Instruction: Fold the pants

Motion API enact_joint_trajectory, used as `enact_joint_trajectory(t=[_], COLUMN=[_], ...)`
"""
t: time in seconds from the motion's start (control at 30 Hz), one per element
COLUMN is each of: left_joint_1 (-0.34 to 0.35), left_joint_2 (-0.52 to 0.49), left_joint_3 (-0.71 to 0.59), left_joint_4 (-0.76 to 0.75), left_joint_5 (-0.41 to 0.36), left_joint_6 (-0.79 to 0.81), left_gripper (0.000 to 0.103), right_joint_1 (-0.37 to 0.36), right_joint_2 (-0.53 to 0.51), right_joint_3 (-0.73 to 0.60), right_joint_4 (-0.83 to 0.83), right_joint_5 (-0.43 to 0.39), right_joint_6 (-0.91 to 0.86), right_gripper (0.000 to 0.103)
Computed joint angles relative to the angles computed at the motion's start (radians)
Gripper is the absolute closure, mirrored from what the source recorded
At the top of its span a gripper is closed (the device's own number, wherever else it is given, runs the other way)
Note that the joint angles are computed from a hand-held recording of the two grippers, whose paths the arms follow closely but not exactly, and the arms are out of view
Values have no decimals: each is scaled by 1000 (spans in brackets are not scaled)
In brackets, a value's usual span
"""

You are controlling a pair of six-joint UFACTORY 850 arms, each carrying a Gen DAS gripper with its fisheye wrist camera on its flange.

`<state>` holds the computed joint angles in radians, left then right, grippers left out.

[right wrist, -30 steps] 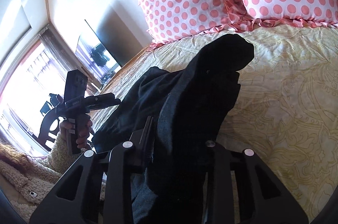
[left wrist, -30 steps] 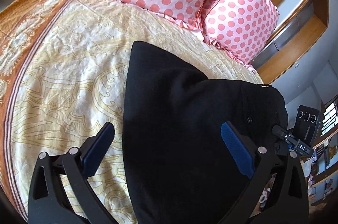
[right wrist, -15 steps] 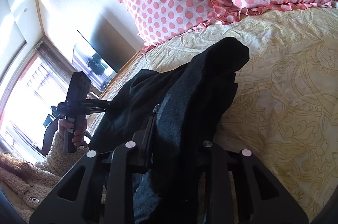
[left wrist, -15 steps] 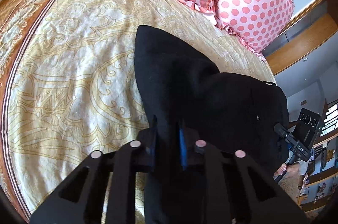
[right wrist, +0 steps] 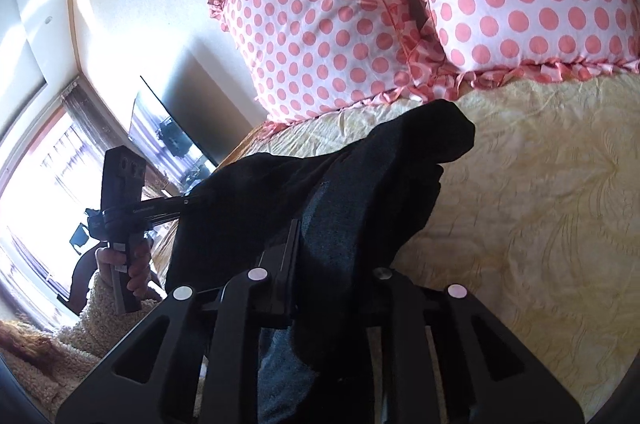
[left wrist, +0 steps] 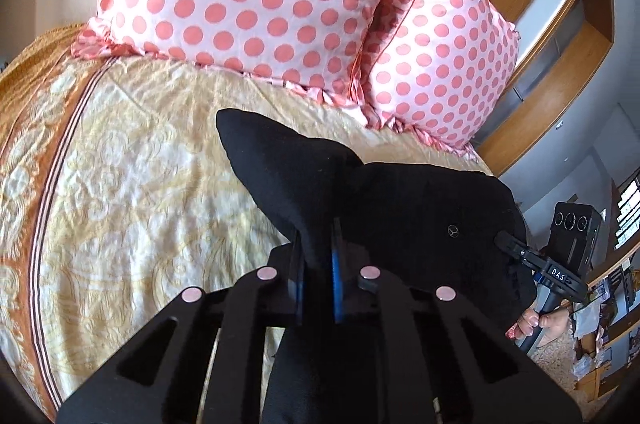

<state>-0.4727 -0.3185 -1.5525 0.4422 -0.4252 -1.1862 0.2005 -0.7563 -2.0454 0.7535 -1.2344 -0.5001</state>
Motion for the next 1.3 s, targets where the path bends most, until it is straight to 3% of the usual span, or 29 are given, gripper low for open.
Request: enact_joint_trajectory(t=[0.13,0.27,0.33,0.37,0.4,0.43,0.47,0.6,0.63,0.7,0.8,0.87,0.97,1.03,1.07,1.13,1.2,1.3], left_joint_1=[44,75,76,72,65,54,46,-16,-35,-80,-138,-164,-177,-157,-142,-141,-148,-164], left_joint_2=[-90,-182,-186,-182,-176,-164,-148,-87,-70,-37,-31,-59,-118,-156,-160,-163,-181,-192], left_joint_3=[-102,-173,-157,-148,-140,-127,-109,-64,-50,-17,-4,-30,-78,-101,-82,-79,-98,-113], left_joint_4=[4,-75,-55,-15,38,119,188,393,431,483,508,492,432,278,232,264,284,335], left_joint_5=[-35,-119,-120,-133,-162,-196,-215,-345,-344,-297,-170,-127,-144,-160,-129,-134,-168,-209], left_joint_6=[6,42,15,-34,-101,-195,-264,-416,-442,-483,-488,-447,-363,-261,-243,-271,-281,-312], left_gripper=[93,89,74,56,32,19,16,11,9,3,2,2,2,2,2,2,2,2], right_joint_1=[-1,20,26,24,27,35,41,53,54,57,73,83,100,106,101,106,112,134], right_joint_2=[-123,-191,-188,-184,-174,-153,-125,22,69,127,200,214,218,198,204,216,216,249], right_joint_3=[-143,-203,-190,-185,-175,-155,-123,43,96,160,245,266,281,282,303,323,326,361], right_joint_4=[-30,-189,-251,-265,-302,-365,-416,-484,-442,-348,-254,-236,-316,-400,-388,-396,-385,-428], right_joint_5=[20,-9,-9,-9,2,32,72,252,284,286,267,242,239,195,207,241,242,303], right_joint_6=[115,222,249,259,281,304,305,265,212,116,7,-7,49,131,131,123,107,132], right_gripper=[85,85,81,74,55,45,36,35,35,35,35,35,31,29,29,29,14,10])
